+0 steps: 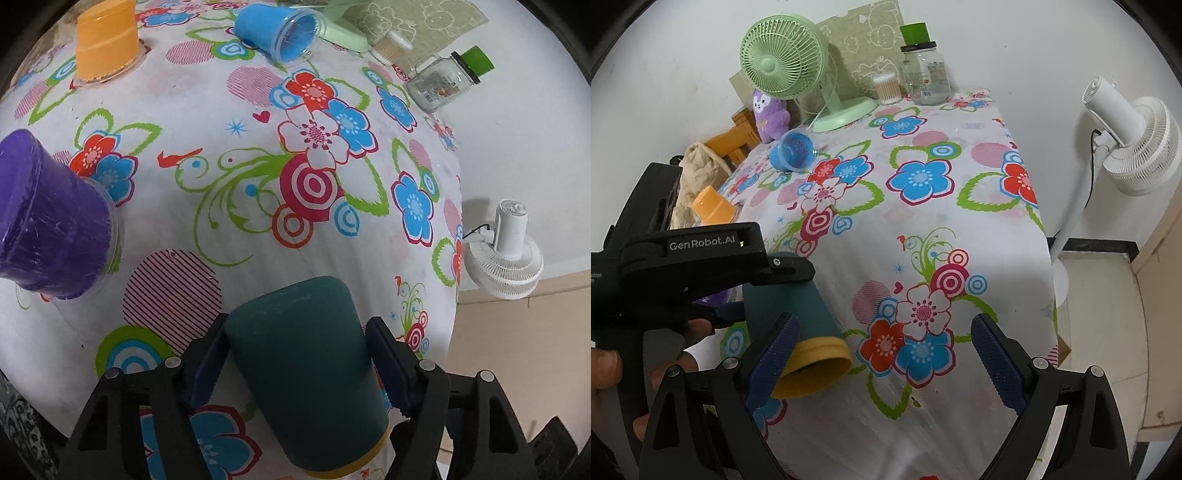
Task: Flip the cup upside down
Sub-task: 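Rotate the teal cup with the left tool, closed bottom up, lower onto table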
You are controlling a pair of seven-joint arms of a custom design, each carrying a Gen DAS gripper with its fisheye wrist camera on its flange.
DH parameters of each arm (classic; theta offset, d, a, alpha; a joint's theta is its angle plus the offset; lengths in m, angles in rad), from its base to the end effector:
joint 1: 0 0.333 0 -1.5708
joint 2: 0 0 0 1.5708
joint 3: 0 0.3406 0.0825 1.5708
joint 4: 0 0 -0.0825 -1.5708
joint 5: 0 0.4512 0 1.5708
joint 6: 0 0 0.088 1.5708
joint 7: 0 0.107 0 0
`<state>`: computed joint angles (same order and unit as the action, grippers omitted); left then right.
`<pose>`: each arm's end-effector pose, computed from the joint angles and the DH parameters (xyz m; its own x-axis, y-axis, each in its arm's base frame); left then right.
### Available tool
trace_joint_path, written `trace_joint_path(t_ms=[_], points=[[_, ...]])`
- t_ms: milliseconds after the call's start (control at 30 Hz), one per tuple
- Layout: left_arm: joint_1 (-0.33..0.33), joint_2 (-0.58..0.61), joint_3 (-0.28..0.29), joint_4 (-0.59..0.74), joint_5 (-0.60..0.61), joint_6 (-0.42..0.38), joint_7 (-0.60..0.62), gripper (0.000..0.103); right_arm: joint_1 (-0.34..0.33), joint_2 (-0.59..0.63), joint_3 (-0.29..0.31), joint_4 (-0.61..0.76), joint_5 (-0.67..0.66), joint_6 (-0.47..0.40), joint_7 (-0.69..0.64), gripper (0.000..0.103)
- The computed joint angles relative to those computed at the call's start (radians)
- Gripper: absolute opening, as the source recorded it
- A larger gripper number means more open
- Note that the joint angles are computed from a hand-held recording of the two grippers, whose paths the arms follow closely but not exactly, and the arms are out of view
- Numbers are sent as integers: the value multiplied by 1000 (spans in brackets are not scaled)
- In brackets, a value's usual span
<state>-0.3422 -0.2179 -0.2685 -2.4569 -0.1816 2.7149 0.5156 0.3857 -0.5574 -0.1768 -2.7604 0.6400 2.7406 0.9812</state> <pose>0.4452 -0.3051 0.4095 0.4690 -0.7705 0.4317 -0.8059 -0.5733 -0.1478 0.4242 0.0704 0.4070 0.3410 -0.8949 -0.2879 -0.8168 -0.1304 -0.5621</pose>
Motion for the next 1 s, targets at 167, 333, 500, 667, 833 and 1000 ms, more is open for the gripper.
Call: trace_joint_path(t_ms=[167, 333, 500, 667, 833, 1000], points=[[19, -38, -15, -18, 60, 15, -23, 71, 5, -8, 1, -1, 6, 2, -5, 96], [46, -91, -40, -36, 154, 36, -68, 70, 12, -23, 2, -7, 10, 8, -1, 96], [55, -129, -48, -52, 205, 41, -87, 69, 19, -44, 6, -16, 4, 11, 7, 96], [72, -155, -66, -58, 253, 36, -111, 69, 33, -63, 10, -28, -5, 17, 22, 96], [100, -192, -89, -63, 325, 14, -150, 68, 60, -82, 5, -38, -5, 23, 25, 96], [127, -230, -111, -69, 386, -2, -182, 68, 83, -91, -3, -42, 0, 29, 25, 96]])
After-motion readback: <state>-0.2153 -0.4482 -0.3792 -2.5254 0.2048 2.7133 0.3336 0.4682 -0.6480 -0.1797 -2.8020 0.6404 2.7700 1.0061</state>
